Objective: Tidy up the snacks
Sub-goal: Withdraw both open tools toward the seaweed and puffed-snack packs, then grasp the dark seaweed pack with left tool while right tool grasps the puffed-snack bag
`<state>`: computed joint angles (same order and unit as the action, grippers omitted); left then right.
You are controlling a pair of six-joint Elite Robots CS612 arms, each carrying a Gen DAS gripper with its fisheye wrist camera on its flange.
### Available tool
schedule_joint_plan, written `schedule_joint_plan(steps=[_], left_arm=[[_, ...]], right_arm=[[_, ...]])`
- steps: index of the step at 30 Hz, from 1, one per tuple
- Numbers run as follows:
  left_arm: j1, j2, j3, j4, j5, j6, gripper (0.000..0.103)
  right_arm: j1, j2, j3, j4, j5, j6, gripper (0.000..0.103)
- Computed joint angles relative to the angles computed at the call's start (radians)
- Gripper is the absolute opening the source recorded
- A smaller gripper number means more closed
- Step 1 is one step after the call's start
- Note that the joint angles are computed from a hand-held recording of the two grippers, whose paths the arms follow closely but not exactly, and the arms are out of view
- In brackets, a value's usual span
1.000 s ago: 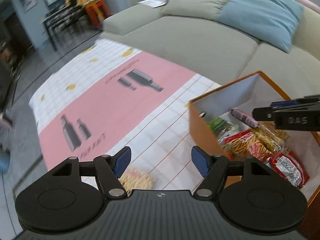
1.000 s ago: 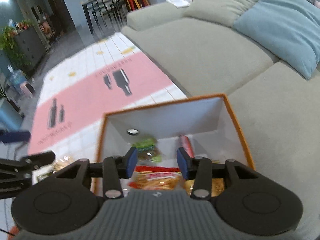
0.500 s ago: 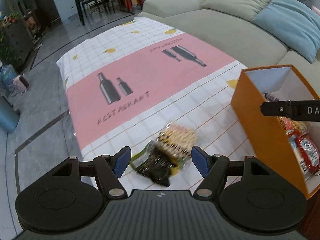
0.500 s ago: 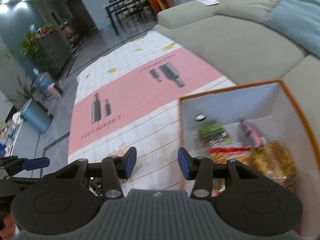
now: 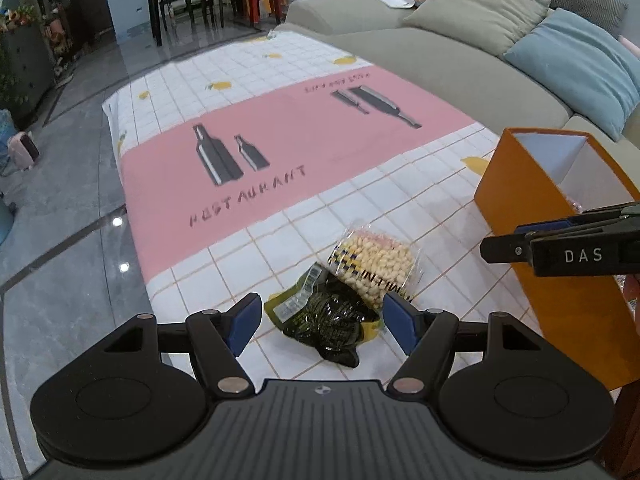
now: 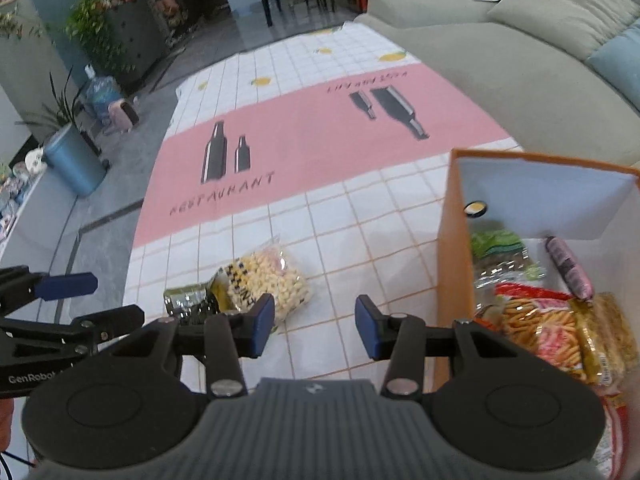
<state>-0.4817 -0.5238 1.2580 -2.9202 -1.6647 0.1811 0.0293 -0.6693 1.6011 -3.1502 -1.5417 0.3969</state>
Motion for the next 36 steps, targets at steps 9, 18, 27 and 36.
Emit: schedule_joint_plan(steps=[9,18,27,36], left_arm=[[0.009,0.048,-0.074,0.122,-0.007,-0.078,0.081],[0.025,0.099,-0.155,0.216,-0.085,-0.399,0.081],[0.018,0.133,-0.203,0.253,-0.072,-0.427,0.079],[0.016,0.142,-0.219,0.258,-0.076,-0.394,0.057]], right_arm=[[0.001,0.047,-0.067,0.082,0.042,-0.036,0.044],[0.004,0.076,-0.113,0.138,0.059,-0.081,0.044],[0.004,0.095,-0.139,0.150,0.050,-0.109,0.044],[0.014,0.113,-0.165,0.142,0.037,-0.231,0.054]])
